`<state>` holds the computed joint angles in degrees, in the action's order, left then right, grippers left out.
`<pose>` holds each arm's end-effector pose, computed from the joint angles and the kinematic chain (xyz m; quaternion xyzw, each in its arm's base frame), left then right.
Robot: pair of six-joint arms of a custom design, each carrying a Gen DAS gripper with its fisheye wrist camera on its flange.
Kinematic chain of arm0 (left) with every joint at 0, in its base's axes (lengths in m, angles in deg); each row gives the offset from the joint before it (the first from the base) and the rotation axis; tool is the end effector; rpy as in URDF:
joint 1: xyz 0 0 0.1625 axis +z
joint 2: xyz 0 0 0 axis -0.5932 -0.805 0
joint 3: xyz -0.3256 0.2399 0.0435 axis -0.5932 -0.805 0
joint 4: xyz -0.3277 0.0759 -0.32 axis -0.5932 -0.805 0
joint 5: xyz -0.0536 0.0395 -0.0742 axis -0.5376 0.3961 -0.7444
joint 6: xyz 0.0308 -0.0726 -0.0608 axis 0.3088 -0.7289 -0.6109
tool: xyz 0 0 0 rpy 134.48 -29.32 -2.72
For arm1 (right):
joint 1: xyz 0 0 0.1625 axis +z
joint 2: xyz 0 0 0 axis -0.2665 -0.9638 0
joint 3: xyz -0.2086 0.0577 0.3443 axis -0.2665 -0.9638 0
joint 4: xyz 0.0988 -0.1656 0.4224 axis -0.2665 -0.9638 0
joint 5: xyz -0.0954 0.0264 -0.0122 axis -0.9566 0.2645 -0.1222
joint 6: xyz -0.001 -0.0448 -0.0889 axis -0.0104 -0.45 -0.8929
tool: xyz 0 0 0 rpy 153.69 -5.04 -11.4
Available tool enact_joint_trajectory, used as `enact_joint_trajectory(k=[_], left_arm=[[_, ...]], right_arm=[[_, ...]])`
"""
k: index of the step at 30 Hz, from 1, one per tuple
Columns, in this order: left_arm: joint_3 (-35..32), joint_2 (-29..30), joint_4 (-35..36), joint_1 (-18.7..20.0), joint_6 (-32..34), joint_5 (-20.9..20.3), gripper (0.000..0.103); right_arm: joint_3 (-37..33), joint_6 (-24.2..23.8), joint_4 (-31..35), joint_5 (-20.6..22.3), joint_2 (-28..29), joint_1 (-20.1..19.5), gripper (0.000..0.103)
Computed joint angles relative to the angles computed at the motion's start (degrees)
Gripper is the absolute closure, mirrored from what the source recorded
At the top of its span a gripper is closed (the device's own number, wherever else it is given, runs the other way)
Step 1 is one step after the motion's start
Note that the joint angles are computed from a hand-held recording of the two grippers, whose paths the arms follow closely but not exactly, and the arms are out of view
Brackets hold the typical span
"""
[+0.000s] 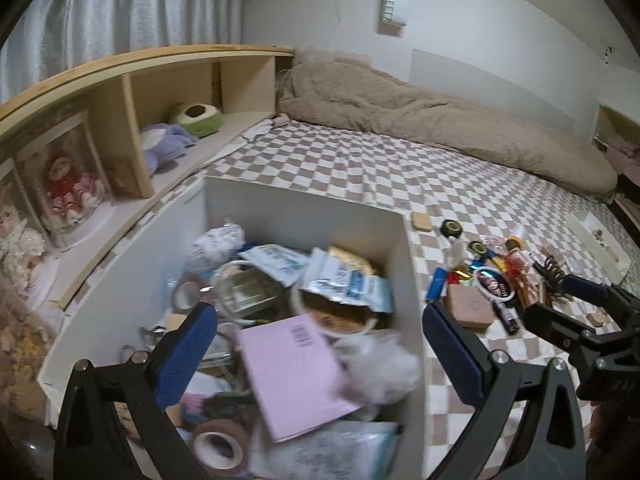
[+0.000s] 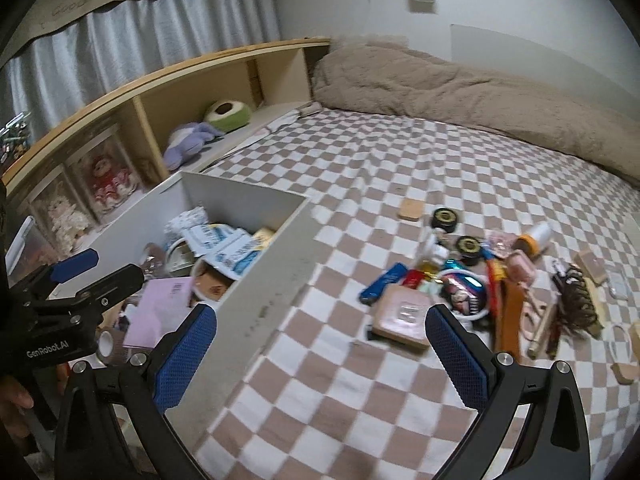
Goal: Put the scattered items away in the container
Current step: 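Withdraw both tools from the box back toward the item pile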
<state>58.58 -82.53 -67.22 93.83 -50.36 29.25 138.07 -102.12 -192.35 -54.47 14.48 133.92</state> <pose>-0.1086 -0.5657 0.4264 0.1329 0.8378 -0.4099 0.3352 0.4304 -0.6143 0.1116 0.2920 -0.8854 0.2964 0.2074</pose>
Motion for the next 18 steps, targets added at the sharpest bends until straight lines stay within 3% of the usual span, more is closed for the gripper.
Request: enact_joint_trajectory(k=[18], left_arm=[[-0.87,6.56,-0.47,-3.37,-1.59,-3.37,0.0]], right_arm=[[5.38,-1.79,-4.55,-3.77,-6.71,-3.33,0.0]])
